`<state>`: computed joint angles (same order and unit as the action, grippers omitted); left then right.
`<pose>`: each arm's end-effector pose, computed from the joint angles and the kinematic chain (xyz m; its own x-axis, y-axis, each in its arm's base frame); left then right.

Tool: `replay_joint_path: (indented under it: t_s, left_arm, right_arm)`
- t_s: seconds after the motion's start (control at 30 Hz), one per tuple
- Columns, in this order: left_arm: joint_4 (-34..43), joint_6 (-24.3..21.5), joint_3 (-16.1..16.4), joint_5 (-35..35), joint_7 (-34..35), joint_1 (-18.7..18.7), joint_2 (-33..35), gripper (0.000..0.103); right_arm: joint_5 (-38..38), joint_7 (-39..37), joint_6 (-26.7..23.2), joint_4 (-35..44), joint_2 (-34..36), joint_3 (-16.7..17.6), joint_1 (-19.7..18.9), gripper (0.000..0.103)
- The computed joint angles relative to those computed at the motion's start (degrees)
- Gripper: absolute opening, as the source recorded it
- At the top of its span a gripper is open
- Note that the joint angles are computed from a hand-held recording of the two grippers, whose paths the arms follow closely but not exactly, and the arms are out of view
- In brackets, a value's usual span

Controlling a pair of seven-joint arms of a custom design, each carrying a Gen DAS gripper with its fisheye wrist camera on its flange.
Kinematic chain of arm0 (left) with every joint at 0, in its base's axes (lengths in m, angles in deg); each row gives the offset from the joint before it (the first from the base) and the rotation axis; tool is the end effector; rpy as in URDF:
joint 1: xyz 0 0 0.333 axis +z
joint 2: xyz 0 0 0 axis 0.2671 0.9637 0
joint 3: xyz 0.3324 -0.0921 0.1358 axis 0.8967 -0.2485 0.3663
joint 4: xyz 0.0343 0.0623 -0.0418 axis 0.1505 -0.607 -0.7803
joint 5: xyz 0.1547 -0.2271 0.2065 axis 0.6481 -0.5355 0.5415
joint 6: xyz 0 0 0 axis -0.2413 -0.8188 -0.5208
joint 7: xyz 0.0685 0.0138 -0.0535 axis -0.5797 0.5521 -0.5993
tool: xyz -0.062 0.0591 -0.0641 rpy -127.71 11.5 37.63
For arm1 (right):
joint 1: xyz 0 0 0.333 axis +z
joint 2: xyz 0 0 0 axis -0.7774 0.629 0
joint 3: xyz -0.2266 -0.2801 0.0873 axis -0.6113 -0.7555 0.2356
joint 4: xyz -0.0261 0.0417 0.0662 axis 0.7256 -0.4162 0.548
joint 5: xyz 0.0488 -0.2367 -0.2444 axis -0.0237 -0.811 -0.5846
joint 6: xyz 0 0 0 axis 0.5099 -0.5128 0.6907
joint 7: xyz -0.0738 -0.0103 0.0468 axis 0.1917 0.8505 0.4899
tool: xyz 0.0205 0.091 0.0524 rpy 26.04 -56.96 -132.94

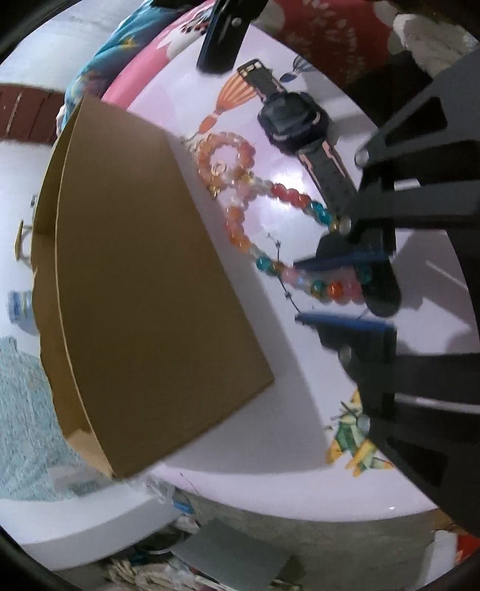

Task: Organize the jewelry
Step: 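Lift the bead bracelet with the left tool and carry it over the box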

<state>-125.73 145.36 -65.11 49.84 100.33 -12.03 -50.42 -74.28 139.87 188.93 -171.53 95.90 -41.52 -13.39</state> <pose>0.5337 -0.3771 0.5204 -0.4077 -0.9126 -0.0308 -0.7581 0.3571 -0.5456 0.4943 0.3844 0.4618 0.1731 -0.9402 -0.2933 -0.7171 0.0839 -0.6919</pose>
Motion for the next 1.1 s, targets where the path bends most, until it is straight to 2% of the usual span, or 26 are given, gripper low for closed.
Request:
replay_joint_path:
  t_s: [0.03,0.13,0.23,0.27,0.33,0.43,0.73,0.77,0.83,0.93,1.1]
  left_arm:
    - [0.2,0.0,0.1,0.3,0.1,-0.1,0.1,0.010]
    - [-0.2,1.4,-0.2,-0.4,1.2,0.6,0.2,0.010]
    - [-1.4,3.8,-1.3,-4.0,3.8,2.2,-0.1,0.010]
    - [-1.8,4.5,-1.5,-5.0,4.5,2.5,-0.2,0.010]
    - [-2.5,5.8,-1.7,-7.0,5.8,3.0,-0.4,0.010]
    - [-4.1,8.3,-1.8,-9.5,7.3,3.7,-0.9,0.010]
    - [-6.9,12.5,-2.0,-14.8,11.2,4.4,-1.6,0.010]
    - [-7.0,12.9,-1.7,-15.0,11.3,4.3,-1.6,0.010]
    - [-7.5,13.8,-1.2,-14.8,11.4,3.9,-1.8,0.010]
    - [-8.5,14.6,0.0,-13.7,10.5,3.1,-2.4,0.010]
    - [-9.7,17.1,-0.2,-14.1,9.9,3.2,-3.9,0.010]
  right_arm:
    - [2.1,-2.5,0.4,0.5,0.6,1.9,-1.6,0.019]
    - [11.3,-13.7,0.2,2.2,2.6,9.3,-7.3,0.019]
    - [19.9,-27.4,-4.1,6.6,5.9,18.8,-13.8,0.019]
    - [22.0,-31.0,-5.3,7.9,6.8,21.0,-15.1,0.019]
    - [25.3,-38.1,-9.3,11.3,9.1,24.5,-16.7,0.019]
    - [28.8,-46.1,-14.3,16.2,12.1,26.7,-17.1,0.019]
    - [34.3,-60.0,-25.5,25.1,16.1,23.3,-12.4,0.018]
    - [34.0,-60.6,-25.6,25.0,15.9,22.2,-11.4,0.017]
    - [34.4,-61.8,-26.0,25.6,15.9,20.3,-9.7,0.008]
    - [37.0,-62.6,-22.1,22.5,14.0,19.0,-9.1,0.008]
    - [38.9,-60.3,-13.6,14.7,8.6,15.0,-6.7,0.007]
